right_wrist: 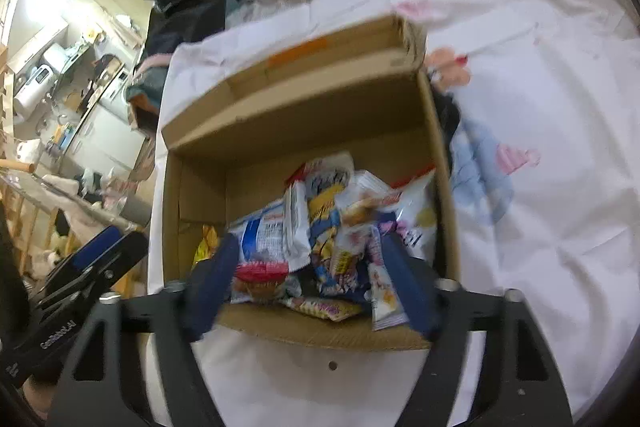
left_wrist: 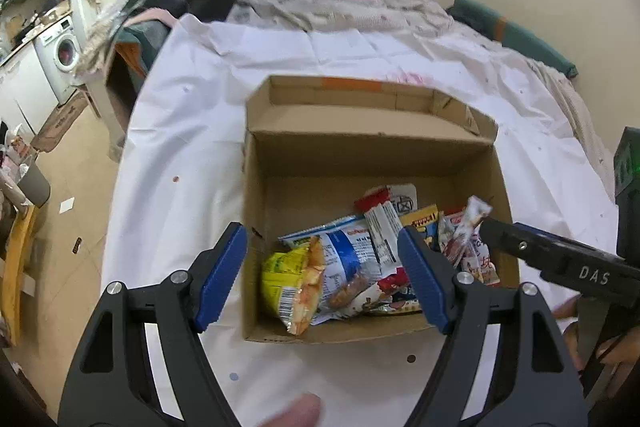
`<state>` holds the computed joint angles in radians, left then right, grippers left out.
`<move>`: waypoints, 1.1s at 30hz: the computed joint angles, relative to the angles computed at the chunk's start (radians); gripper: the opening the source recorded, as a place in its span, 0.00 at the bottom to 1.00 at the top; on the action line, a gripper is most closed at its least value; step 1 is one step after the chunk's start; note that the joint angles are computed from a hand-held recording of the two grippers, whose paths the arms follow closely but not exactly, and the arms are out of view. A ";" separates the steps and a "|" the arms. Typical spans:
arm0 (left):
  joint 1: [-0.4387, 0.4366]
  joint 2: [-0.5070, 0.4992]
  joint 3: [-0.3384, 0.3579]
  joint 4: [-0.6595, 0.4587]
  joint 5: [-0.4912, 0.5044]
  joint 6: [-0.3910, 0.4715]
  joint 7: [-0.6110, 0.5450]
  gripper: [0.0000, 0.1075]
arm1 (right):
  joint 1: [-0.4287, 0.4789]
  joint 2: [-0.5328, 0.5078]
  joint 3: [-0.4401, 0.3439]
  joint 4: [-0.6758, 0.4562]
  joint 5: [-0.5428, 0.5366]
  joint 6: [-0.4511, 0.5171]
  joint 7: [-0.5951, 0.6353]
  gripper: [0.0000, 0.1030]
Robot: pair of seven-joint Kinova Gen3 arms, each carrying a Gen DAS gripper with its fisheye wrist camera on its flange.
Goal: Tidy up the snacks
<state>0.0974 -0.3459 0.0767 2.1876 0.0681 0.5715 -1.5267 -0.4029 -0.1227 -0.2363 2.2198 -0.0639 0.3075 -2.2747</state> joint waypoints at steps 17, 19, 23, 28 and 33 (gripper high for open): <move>-0.065 -0.211 -0.072 0.054 -0.040 0.085 -0.023 0.96 | 0.189 -0.271 -0.302 -0.016 0.198 0.156 -0.293 1.00; -0.088 -0.266 -0.058 0.067 -0.055 0.097 -0.020 0.96 | 0.243 -0.329 -0.384 -0.022 0.232 0.203 -0.341 1.00; -0.102 -0.412 -0.040 0.108 -0.083 0.108 -0.030 0.96 | 0.335 -0.448 -0.523 -0.024 0.253 0.273 -0.397 1.00; -0.093 -0.498 -0.064 0.155 -0.069 0.097 -0.034 0.96 | 0.471 -0.568 -0.674 -0.019 0.223 0.307 -0.388 1.00; -0.083 -0.472 -0.095 0.195 -0.035 0.097 -0.026 0.96 | 0.530 -0.603 -0.746 0.033 0.152 0.240 -0.375 1.00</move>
